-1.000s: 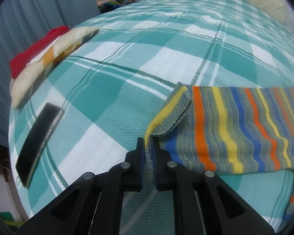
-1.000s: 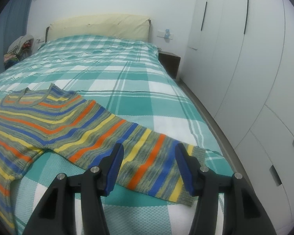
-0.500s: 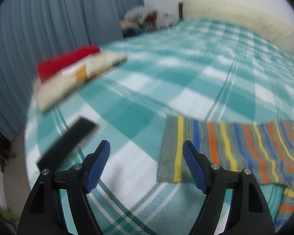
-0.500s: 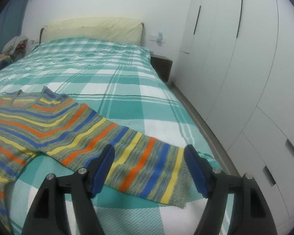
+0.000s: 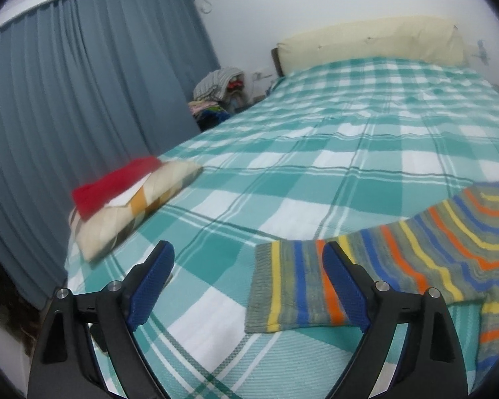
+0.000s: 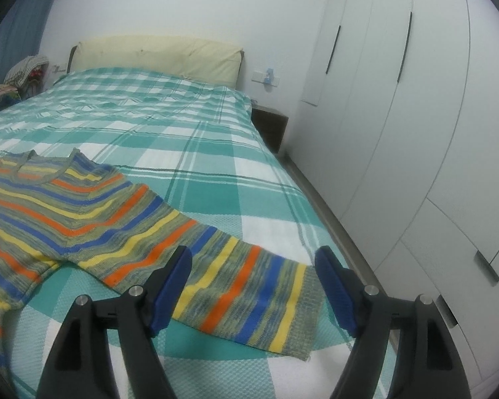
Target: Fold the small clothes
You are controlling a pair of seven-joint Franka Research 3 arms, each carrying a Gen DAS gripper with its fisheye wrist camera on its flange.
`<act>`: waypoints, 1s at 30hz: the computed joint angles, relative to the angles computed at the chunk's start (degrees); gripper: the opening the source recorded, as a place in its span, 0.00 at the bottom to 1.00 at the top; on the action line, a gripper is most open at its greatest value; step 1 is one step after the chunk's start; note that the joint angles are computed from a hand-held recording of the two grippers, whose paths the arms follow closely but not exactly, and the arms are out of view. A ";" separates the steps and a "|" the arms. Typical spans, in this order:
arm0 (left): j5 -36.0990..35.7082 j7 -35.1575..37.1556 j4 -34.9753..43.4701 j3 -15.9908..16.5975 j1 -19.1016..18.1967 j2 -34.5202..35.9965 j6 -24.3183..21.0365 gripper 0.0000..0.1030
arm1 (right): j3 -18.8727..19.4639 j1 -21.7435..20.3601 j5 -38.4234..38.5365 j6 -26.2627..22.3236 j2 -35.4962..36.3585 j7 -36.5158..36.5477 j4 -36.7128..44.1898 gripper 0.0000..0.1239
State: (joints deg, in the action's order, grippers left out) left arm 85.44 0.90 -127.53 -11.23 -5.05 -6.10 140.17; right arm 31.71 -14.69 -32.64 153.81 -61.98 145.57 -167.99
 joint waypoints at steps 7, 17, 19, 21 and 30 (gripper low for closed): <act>-0.12 -1.07 -0.70 -0.07 0.02 -0.80 1.32 0.89 | 0.94 -0.43 -0.78 0.50 1.52 0.04 0.94 0.61; -1.53 0.61 -0.71 0.01 0.30 -0.53 4.71 0.89 | 1.26 -0.55 -1.73 0.75 2.51 0.44 1.42 0.61; -1.59 0.92 -0.69 -0.05 0.23 -0.46 4.86 0.89 | 1.14 -0.43 -1.83 0.71 2.64 0.44 1.47 0.61; -2.00 1.59 -0.69 0.05 0.23 -0.40 5.47 0.90 | 1.09 -0.40 -1.98 0.68 2.67 0.52 1.49 0.61; -2.75 1.90 -1.16 0.13 0.56 -0.72 7.12 0.90 | 0.08 3.23 0.62 -13.90 4.01 2.19 6.58 0.62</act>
State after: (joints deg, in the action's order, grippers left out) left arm 82.69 2.80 -128.68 -11.10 -4.50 -6.82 147.29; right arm 31.79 -11.46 -32.02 139.91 -57.97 147.76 -161.41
